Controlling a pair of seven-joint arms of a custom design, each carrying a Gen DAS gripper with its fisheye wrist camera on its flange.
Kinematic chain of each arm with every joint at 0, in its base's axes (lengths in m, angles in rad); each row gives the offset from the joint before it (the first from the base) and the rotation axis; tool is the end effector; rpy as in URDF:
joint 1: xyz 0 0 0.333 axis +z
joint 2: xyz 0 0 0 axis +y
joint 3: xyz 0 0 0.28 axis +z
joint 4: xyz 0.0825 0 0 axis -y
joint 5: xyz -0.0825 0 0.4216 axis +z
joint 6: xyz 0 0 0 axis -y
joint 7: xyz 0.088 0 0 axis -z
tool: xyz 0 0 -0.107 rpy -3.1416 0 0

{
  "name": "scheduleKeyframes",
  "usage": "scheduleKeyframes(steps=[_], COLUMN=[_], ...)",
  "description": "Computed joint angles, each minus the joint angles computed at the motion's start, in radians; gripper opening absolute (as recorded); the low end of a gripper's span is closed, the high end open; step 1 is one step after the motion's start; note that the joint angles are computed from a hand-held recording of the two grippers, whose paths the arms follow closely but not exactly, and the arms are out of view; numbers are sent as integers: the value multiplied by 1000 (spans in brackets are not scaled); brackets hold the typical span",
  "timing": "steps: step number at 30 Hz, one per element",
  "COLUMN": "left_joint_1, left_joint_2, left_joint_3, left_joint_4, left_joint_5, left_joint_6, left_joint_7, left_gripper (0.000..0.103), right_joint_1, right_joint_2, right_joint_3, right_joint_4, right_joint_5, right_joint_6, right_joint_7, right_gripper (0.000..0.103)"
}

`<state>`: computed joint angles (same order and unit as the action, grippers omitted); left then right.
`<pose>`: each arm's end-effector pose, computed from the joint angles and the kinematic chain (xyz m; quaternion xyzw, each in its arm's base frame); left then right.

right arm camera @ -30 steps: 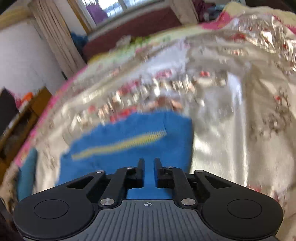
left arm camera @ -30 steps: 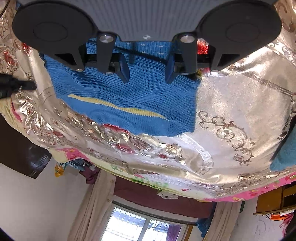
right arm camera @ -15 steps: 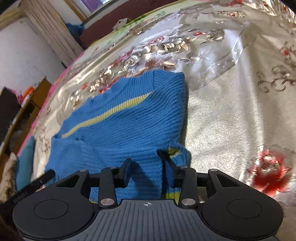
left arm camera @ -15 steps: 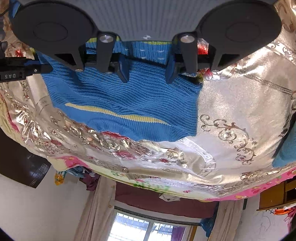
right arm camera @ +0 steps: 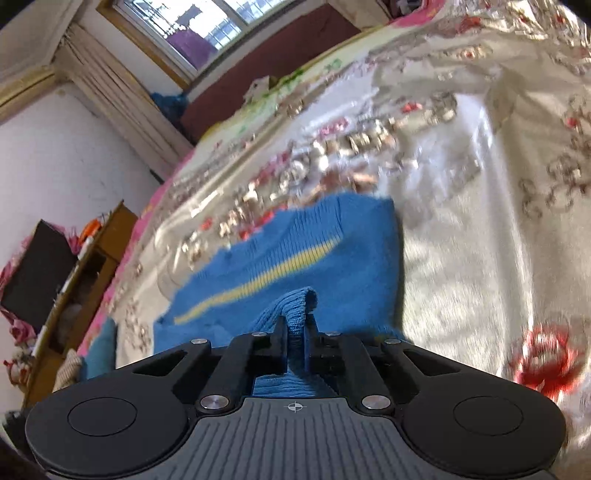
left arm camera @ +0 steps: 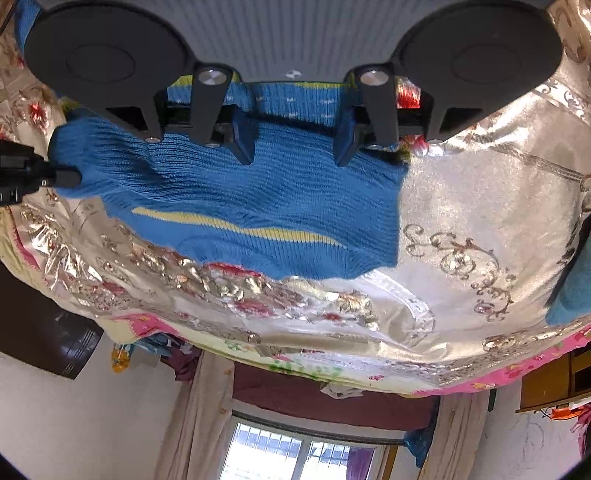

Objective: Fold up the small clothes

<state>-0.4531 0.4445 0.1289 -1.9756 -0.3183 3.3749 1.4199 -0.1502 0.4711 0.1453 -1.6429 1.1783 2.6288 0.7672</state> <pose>0.6439 -0.1867 0.2987 -0.6685 0.5849 -0.4008 0.2245 0.7251 -0.0375 0.3368 -0.5745 0.6771 -0.0354 0.4584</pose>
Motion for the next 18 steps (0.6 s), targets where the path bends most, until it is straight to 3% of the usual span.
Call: scheduleKeyframes(steps=[3, 6, 8, 10, 11, 14, 16, 18], left_joint_1=[-8, -26, -91, -195, -221, -177, -212, -205], left_joint_2=[2, 22, 48, 86, 98, 81, 83, 83], left_joint_3=[7, 28, 98, 219, 253, 217, 254, 250], left_joint_4=[9, 38, 65, 95, 103, 83, 72, 71], left_joint_5=[-7, -37, -84, -140, -163, -116, -96, -68], left_joint_6=[26, 29, 8, -52, -85, -78, -68, -70], left_joint_7=[8, 34, 55, 44, 39, -18, -39, -60], left_gripper=[51, 53, 54, 54, 54, 54, 54, 54], right_joint_1=[6, 35, 71, 103, 122, 108, 91, 88], right_joint_2=[41, 101, 142, 188, 208, 216, 214, 214], right_joint_3=[2, -21, -58, -92, -113, -87, -64, -60], right_joint_4=[77, 154, 190, 230, 245, 237, 232, 233], right_joint_5=[-8, -121, -252, -368, -425, -464, -484, -529], right_joint_6=[26, 50, 52, 41, 44, 77, 90, 101], right_joint_7=[10, 113, 229, 324, 373, 414, 431, 465], right_gripper=[7, 7, 7, 7, 7, 8, 10, 13])
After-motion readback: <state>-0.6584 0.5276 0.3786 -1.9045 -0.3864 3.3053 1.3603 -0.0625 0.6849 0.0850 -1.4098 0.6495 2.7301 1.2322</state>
